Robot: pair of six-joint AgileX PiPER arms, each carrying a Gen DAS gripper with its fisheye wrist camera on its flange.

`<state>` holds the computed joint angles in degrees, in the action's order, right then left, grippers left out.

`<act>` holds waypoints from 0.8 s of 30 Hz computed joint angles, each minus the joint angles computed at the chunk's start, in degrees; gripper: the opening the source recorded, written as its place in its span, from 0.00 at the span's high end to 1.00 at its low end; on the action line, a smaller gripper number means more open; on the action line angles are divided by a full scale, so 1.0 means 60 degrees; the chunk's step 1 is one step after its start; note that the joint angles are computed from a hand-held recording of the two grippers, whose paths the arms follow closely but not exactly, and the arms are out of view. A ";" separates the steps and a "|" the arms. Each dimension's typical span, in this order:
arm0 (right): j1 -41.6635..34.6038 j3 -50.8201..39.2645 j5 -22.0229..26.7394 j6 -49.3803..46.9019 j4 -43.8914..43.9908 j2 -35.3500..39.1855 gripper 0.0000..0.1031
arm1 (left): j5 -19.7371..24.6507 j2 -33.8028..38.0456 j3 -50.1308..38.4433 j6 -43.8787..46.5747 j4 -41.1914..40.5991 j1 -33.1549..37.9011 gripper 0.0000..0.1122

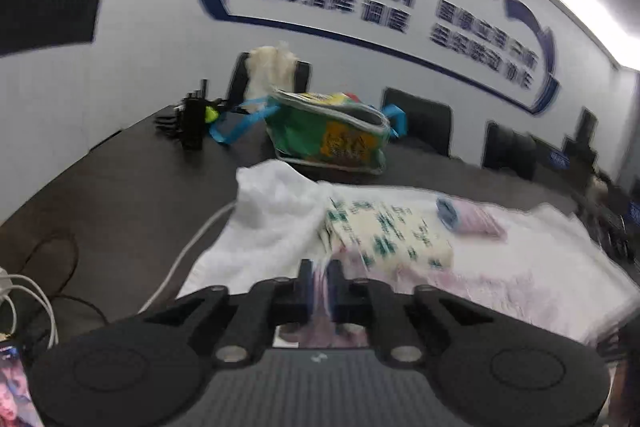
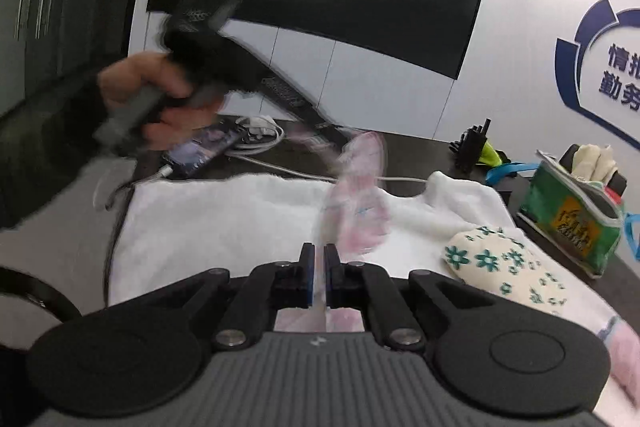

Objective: Fold clothes

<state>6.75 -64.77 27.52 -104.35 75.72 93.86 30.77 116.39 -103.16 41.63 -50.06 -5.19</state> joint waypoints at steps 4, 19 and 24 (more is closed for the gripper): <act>0.0868 0.0099 -0.0761 0.0250 -0.0332 0.0464 0.88 | -0.1003 0.0074 0.0602 -0.1375 0.0477 0.0114 0.47; -0.2795 0.5410 0.0639 0.4586 -0.5932 -0.6045 0.26 | 0.1138 -0.2857 0.7491 1.0185 -0.5082 -0.1269 0.45; -0.3326 0.6212 0.0486 0.5135 -0.6613 -0.7302 0.26 | 0.0003 -0.2632 0.7489 1.0871 -0.4988 -0.1597 0.47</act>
<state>-13.20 -27.50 30.44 -73.53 36.04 50.05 30.79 100.60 -58.23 106.86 -79.99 -14.77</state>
